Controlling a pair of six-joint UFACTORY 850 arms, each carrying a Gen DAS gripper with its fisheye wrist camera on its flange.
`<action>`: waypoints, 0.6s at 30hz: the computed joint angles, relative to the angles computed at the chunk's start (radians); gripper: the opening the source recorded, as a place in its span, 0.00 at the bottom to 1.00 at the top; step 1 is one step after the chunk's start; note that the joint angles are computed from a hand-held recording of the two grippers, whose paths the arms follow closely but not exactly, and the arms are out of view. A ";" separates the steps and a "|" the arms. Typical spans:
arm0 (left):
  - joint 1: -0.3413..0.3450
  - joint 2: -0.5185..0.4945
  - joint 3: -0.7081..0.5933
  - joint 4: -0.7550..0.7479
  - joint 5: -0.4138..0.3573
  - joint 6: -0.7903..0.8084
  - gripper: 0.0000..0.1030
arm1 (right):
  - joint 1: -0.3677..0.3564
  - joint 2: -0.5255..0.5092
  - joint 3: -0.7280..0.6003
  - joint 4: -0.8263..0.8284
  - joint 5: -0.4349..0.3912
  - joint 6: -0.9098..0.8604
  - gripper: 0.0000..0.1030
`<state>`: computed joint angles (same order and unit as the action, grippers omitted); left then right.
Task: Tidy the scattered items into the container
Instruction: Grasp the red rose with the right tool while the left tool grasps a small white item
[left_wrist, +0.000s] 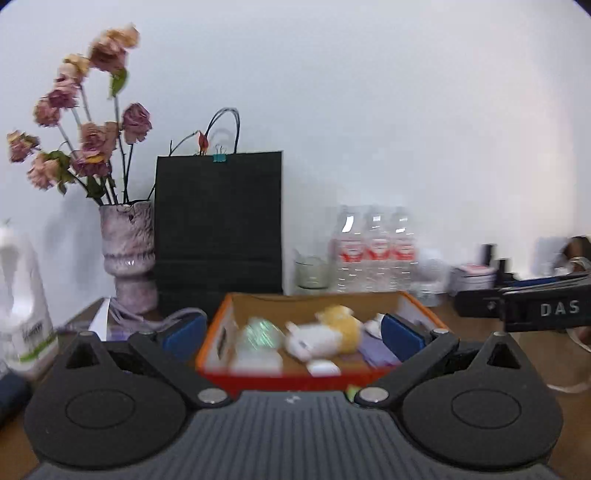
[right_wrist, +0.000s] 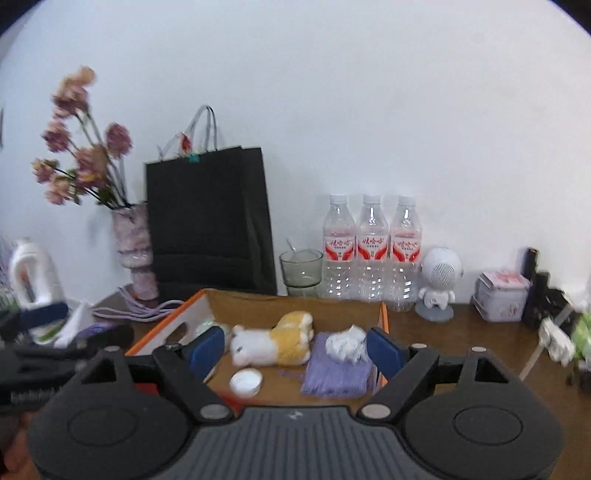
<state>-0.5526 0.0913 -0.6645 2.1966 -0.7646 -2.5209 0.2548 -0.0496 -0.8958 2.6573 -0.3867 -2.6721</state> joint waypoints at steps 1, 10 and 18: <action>-0.044 0.032 0.041 -0.063 -0.029 0.026 1.00 | 0.004 0.044 0.064 0.044 -0.017 -0.043 0.81; -0.273 0.179 0.237 -0.308 -0.100 0.038 1.00 | 0.002 0.378 0.491 0.093 -0.049 -0.020 0.83; -0.143 0.113 0.186 -0.122 0.000 -0.041 0.97 | 0.005 0.309 0.449 0.310 -0.010 -0.241 0.78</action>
